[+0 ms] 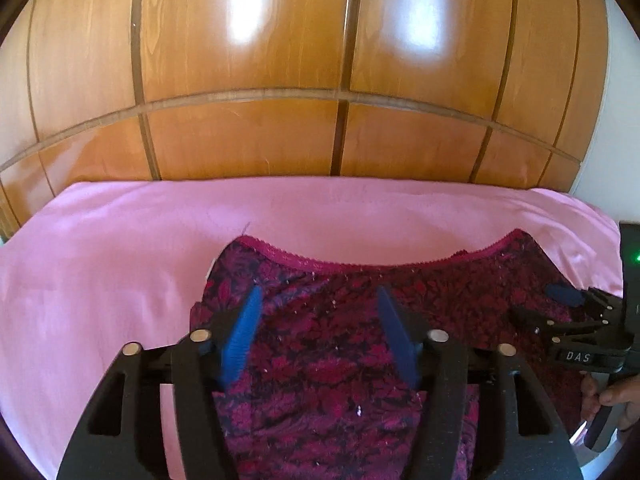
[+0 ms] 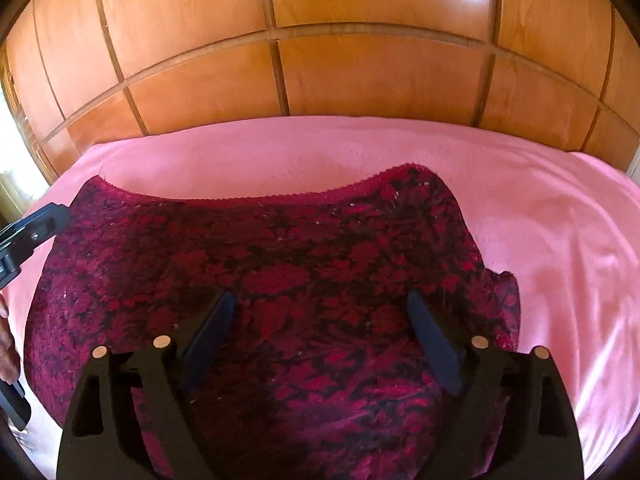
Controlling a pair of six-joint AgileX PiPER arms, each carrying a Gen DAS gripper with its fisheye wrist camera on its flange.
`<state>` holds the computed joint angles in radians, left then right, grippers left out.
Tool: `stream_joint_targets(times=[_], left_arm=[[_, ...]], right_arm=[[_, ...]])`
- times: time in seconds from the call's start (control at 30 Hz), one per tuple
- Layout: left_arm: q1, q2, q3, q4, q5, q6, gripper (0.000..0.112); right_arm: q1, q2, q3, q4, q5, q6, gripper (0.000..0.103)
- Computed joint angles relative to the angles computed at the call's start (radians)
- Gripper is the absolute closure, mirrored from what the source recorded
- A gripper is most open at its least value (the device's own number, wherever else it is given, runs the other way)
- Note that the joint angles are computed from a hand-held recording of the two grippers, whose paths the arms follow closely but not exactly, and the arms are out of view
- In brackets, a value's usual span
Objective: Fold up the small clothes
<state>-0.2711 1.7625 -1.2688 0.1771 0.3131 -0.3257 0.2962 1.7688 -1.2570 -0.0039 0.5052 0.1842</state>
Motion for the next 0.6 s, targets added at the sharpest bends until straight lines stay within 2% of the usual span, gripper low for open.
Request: stream_joint_targets(times=[0.13, 0.33, 0.5, 0.6], left_arm=[[0.01, 0.021, -0.017, -0.044, 0.005, 0.048, 0.053], [0.028, 0.066, -0.057, -0.081, 0.026, 0.092, 0.053], [0.085, 0.147, -0.126, -0.281, 0.086, 0.244, 0.053], [0.121, 0.185, -0.135, -0.403, 0.086, 0.337, 0.053]], right_arm=[[-0.012, 0.017, 0.015, 0.029, -0.038, -0.026, 0.012], [-0.025, 0.026, 0.006, 0.072, -0.038, -0.059, 0.009], [-0.03, 0.038, -0.002, 0.106, -0.042, -0.087, 0.007], [-0.036, 0.046, -0.006, 0.134, -0.043, -0.112, 0.006]])
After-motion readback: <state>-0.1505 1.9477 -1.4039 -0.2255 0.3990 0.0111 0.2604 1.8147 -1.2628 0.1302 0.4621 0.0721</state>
